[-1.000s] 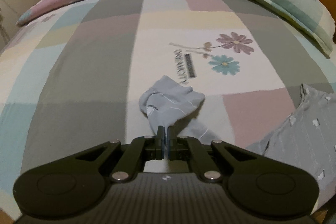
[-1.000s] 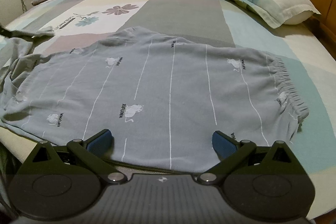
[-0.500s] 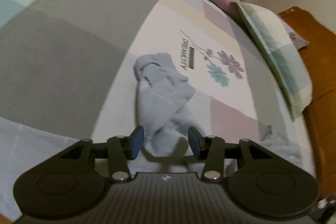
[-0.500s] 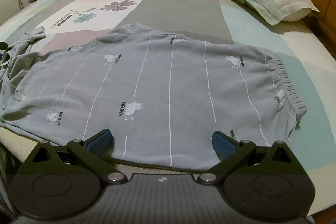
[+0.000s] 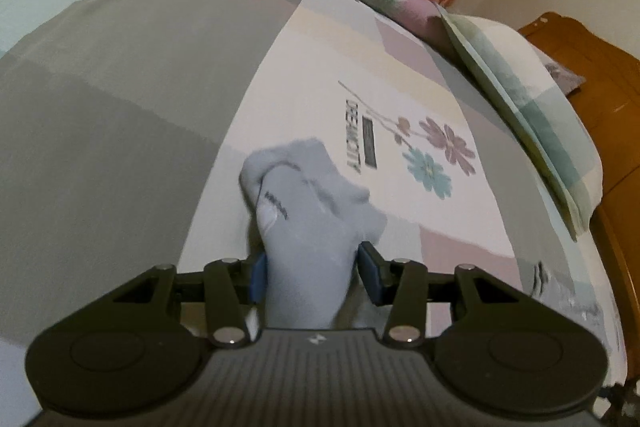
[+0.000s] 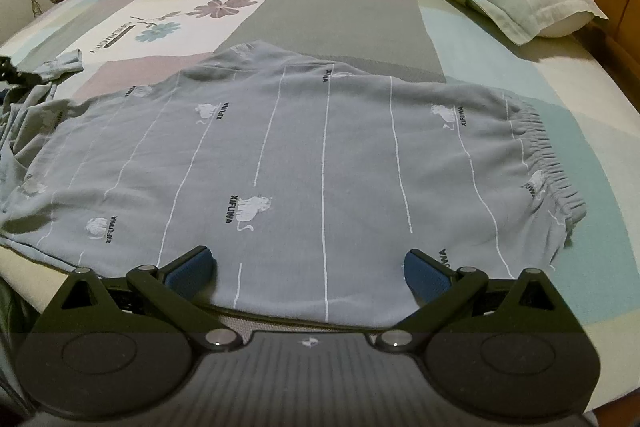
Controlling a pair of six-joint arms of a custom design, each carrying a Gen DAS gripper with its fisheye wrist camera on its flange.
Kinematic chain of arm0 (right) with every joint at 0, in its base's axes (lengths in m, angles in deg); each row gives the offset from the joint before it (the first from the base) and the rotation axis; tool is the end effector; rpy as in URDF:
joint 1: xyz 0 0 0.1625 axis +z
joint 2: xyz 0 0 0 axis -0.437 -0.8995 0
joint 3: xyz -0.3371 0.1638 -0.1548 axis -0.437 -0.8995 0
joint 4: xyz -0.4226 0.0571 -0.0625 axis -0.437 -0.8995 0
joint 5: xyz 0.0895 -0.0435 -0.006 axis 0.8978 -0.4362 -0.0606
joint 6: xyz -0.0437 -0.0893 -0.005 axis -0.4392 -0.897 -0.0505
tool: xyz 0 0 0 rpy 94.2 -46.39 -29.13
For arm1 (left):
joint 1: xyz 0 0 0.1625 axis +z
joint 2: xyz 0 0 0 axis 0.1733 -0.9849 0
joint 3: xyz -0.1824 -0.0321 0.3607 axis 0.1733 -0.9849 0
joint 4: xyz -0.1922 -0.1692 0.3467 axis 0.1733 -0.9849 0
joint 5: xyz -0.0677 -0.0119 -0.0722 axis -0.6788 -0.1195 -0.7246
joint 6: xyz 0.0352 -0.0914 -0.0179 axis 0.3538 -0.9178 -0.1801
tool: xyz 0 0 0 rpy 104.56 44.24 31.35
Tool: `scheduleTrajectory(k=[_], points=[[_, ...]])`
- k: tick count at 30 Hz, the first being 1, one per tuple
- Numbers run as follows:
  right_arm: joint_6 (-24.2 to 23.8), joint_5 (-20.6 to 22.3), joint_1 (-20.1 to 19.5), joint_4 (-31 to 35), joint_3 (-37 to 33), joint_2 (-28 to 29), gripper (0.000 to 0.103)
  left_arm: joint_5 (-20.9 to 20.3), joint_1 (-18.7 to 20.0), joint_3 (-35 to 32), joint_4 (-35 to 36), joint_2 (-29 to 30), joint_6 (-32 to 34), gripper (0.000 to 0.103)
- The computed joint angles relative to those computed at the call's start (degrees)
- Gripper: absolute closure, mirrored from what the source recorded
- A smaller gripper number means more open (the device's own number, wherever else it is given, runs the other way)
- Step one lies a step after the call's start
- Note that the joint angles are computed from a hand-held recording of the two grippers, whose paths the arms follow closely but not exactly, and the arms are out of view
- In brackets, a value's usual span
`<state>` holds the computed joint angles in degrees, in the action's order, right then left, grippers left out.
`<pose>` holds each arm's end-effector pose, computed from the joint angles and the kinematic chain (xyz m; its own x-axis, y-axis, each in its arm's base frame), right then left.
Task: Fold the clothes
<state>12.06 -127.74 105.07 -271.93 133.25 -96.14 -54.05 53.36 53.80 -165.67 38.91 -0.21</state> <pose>-0.0230 -0.5262 0.2993 -0.6774 0.3155 0.6645 -0.2482 0.7523 -0.6103 -0.2249 -0.8241 0.0534 -0.9253 0.2379 -0.2953 0.3562 0.8123 -0.4618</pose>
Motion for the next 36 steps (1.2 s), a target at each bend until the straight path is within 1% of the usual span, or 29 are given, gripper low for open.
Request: scheduleTrajectory(k=[2, 3, 5, 7, 8, 9, 11, 14, 18, 22, 26, 29, 33, 36], points=[[0.18, -0.25, 0.09, 0.09, -0.17, 0.15, 0.000, -0.98, 0.44, -2.24, 0.44, 1.34, -0.66, 0.058], [0.20, -0.31, 0.11, -0.01, -0.20, 0.23, 0.000, -1.20, 0.56, -3.12, 0.63, 1.89, -0.64, 0.060], [0.27, -0.37, 0.13, -0.26, -0.23, 0.36, 0.000, 0.00, 0.22, -4.26, 1.03, 2.77, 0.76, 0.061], [0.42, -0.50, 0.17, -0.43, -0.35, 0.54, 0.000, 3.87, -0.83, -5.07, 1.65, 3.65, 3.80, 0.075], [0.46, -0.66, 0.23, -0.47, -0.44, 0.64, 0.000, 5.08, -1.16, -5.17, 1.98, 3.79, 4.91, 0.086], [0.47, -0.79, 0.29, -0.41, -0.48, 0.66, 0.000, 4.90, -1.22, -4.91, 1.98, 3.51, 4.79, 0.091], [0.48, -1.02, 0.37, -0.24, -0.54, 0.65, 0.000, 4.76, -1.43, -3.74, 1.43, 2.50, 4.44, 0.093], [0.45, -1.33, 0.50, -0.21, -0.62, 0.71, 0.000, 4.97, -2.17, 0.30, -1.82, -0.52, 5.40, 0.094], [0.25, -1.48, 0.59, 0.15, -0.80, 0.70, 0.000, 5.37, -3.35, 7.78, -5.89, -6.44, 6.11, 0.094], [-0.54, -1.44, 0.60, -0.01, -0.95, 0.76, 0.000, 8.30, -4.31, 14.07, -8.24, -11.52, 5.65, 0.094], [-1.98, -1.72, 1.05, -0.79, -1.41, 1.08, 0.000, 11.52, -4.82, 18.10, -8.65, -15.26, 3.96, 0.094], [-3.13, -1.97, 1.48, -1.59, -1.78, 1.38, 0.000, 12.24, -4.79, 20.46, -10.80, -17.09, 4.70, 0.094], [-4.07, -1.60, 2.07, -2.44, -1.82, 1.49, 0.000, 11.06, -4.25, 22.67, -12.82, -18.58, 3.94, 0.094], [-4.85, -2.11, 2.54, -2.68, -2.03, 1.84, 0.000, 10.74, -4.17, 24.57, -13.71, -19.60, 2.44, 0.094]])
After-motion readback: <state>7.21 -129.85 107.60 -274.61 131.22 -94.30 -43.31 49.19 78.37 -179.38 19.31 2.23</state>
